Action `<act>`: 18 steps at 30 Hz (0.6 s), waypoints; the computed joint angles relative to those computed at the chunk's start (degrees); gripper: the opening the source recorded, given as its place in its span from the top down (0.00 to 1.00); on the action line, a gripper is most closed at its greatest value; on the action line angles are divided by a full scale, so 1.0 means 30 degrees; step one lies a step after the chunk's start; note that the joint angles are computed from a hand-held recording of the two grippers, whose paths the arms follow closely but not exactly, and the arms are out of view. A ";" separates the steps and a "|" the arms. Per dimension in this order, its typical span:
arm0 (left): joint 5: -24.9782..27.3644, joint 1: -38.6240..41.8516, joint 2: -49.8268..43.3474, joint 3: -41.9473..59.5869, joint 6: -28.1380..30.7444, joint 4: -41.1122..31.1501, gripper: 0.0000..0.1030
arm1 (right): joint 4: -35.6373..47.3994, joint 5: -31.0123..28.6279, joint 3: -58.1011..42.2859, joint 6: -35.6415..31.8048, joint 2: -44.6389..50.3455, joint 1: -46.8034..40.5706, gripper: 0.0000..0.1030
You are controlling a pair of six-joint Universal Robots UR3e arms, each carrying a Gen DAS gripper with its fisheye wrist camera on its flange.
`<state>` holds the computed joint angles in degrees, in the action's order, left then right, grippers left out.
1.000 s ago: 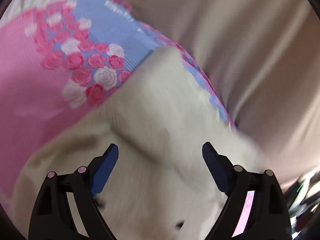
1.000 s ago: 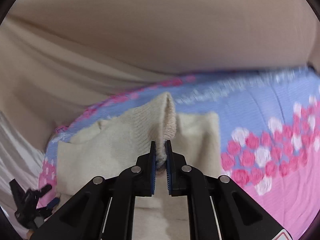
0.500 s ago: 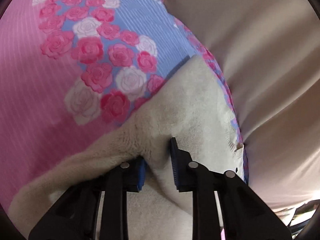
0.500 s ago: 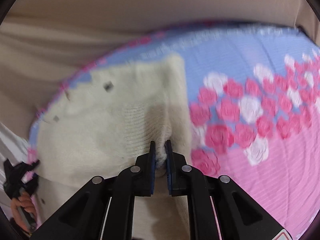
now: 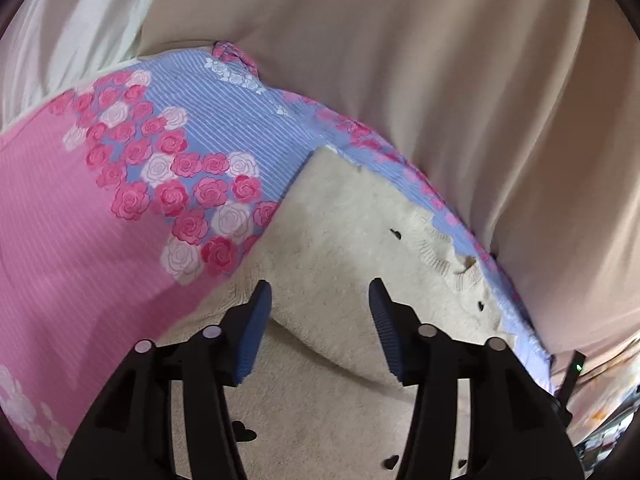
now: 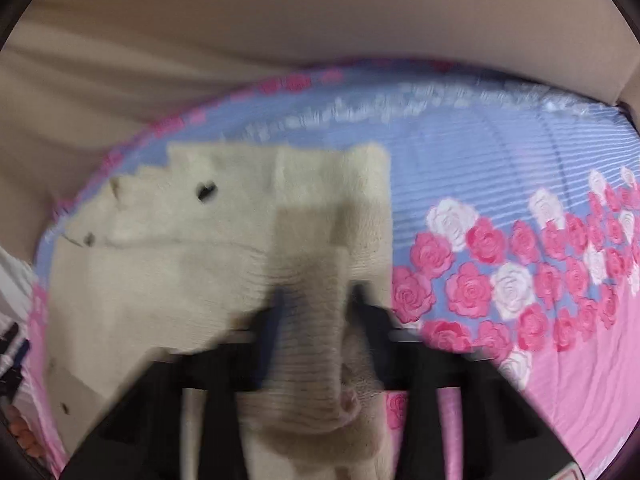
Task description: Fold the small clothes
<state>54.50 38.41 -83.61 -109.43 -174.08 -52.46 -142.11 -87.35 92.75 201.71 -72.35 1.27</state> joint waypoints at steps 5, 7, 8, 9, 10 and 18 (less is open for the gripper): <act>0.1498 0.0133 -0.0775 -0.0527 0.0735 0.1225 0.45 | -0.0823 -0.1283 0.0895 -0.0176 -0.0188 -0.0132 0.87; 0.2127 0.0326 -0.1017 -0.0960 0.0778 0.1310 0.44 | -0.1344 -0.0595 0.1698 -0.0277 -0.0762 -0.0534 0.80; 0.2174 0.0700 -0.0946 -0.1200 0.0975 0.0904 0.44 | -0.0912 -0.0683 0.2069 0.0031 -0.1709 -0.0576 0.79; 0.2022 0.1241 -0.0461 -0.1551 0.1452 0.0333 0.44 | -0.0742 -0.0467 0.2832 0.0246 -0.2849 -0.0737 0.76; 0.1682 0.2015 0.0294 -0.2140 0.2309 -0.0248 0.42 | -0.0793 0.0513 0.4382 -0.0022 -0.4644 -0.1307 0.69; 0.2211 1.0008 0.8521 -0.5272 1.3685 -1.1849 0.27 | 0.6163 0.0563 1.5166 0.2740 -2.0624 -0.0108 0.51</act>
<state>61.13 68.44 -58.05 -125.25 -133.02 -88.01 -123.62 -85.66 138.24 209.93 -134.23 0.95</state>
